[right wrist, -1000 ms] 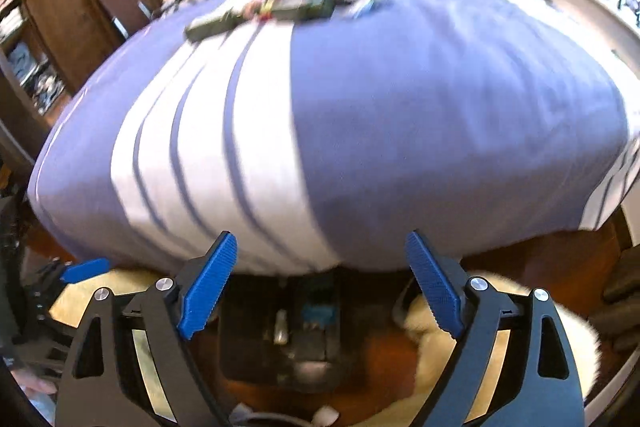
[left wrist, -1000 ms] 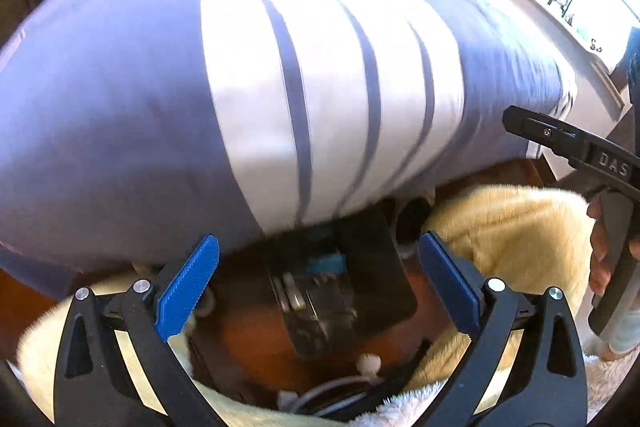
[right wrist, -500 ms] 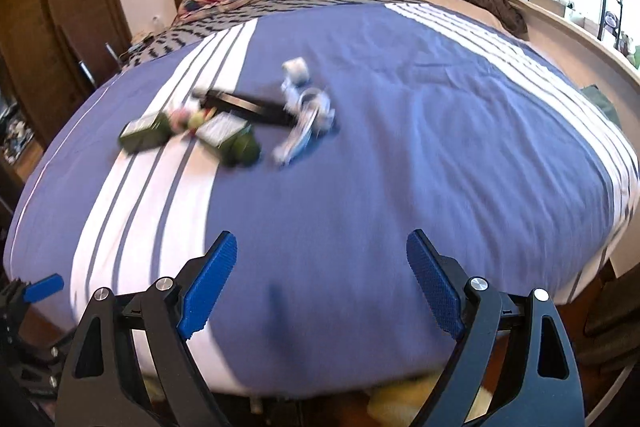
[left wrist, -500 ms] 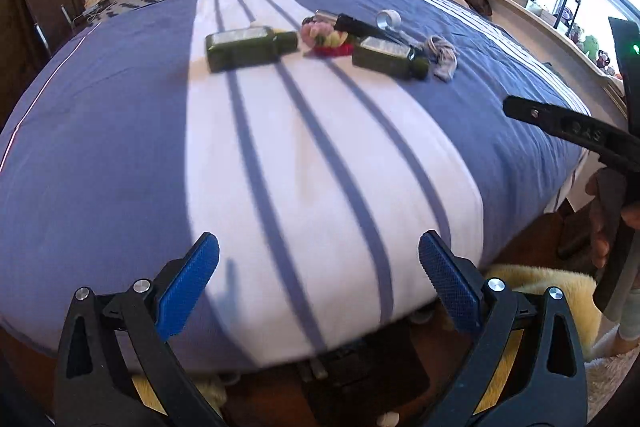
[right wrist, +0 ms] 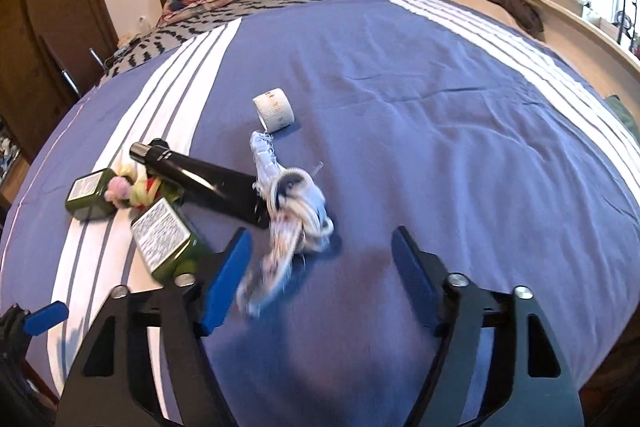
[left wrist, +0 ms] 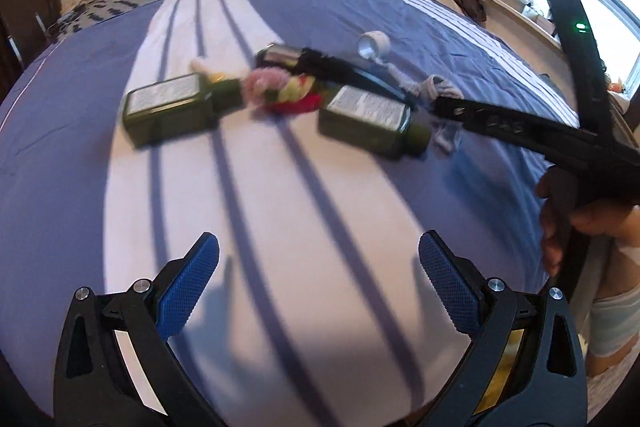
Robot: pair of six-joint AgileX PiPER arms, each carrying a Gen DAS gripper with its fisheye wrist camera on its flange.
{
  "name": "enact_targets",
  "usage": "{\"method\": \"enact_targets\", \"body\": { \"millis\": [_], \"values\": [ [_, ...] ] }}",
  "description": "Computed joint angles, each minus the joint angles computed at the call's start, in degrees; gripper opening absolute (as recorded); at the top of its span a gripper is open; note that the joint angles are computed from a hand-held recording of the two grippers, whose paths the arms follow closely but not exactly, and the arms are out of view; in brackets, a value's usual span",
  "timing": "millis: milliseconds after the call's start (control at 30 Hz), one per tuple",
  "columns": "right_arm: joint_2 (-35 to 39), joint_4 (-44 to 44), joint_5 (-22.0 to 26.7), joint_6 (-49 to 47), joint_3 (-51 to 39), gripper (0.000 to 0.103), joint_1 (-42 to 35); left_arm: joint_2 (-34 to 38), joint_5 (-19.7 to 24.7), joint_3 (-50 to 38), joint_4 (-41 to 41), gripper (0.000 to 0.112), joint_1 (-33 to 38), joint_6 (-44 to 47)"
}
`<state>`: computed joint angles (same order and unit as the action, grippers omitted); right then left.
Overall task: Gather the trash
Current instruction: 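Grasp the green bottle with the left tool while the right tool grasps the white cord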
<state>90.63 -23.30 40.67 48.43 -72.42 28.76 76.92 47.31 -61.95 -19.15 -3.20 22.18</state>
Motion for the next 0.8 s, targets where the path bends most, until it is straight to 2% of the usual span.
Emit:
{"method": "enact_targets", "body": {
  "millis": [67, 133, 233, 533, 700, 800],
  "values": [
    [1.08, -0.76, 0.11, -0.97, -0.86, 0.052, -0.01, 2.17, -0.35, -1.82, 0.71, 0.095, -1.68, -1.16],
    [1.31, -0.63, -0.52, -2.2, -1.04, 0.035, -0.18, 4.29, -1.03, -3.51, 1.42, 0.095, -3.75, -2.12],
    [0.98, -0.76, -0.92, -3.4, -1.12, 0.024, -0.91, 7.57, -1.86, -6.19, 2.15, 0.095, -5.9, -3.55],
    [-7.43, -2.51, -1.18, -3.17, 4.84, 0.023, -2.23, 16.02, -4.71, -12.95, 8.89, 0.095, -10.56, -8.94],
    [-10.02, -2.87, -0.9, -4.05, 7.3, 0.023, -1.58, 19.42, -4.7, -16.42, 7.83, 0.096, -10.33, -8.03],
    [-10.99, -2.56, -1.52, -3.68, 8.43, 0.023, -1.55, 20.76, -4.49, -17.95, 7.43, 0.092, -10.45, -7.87]
  ]
}}
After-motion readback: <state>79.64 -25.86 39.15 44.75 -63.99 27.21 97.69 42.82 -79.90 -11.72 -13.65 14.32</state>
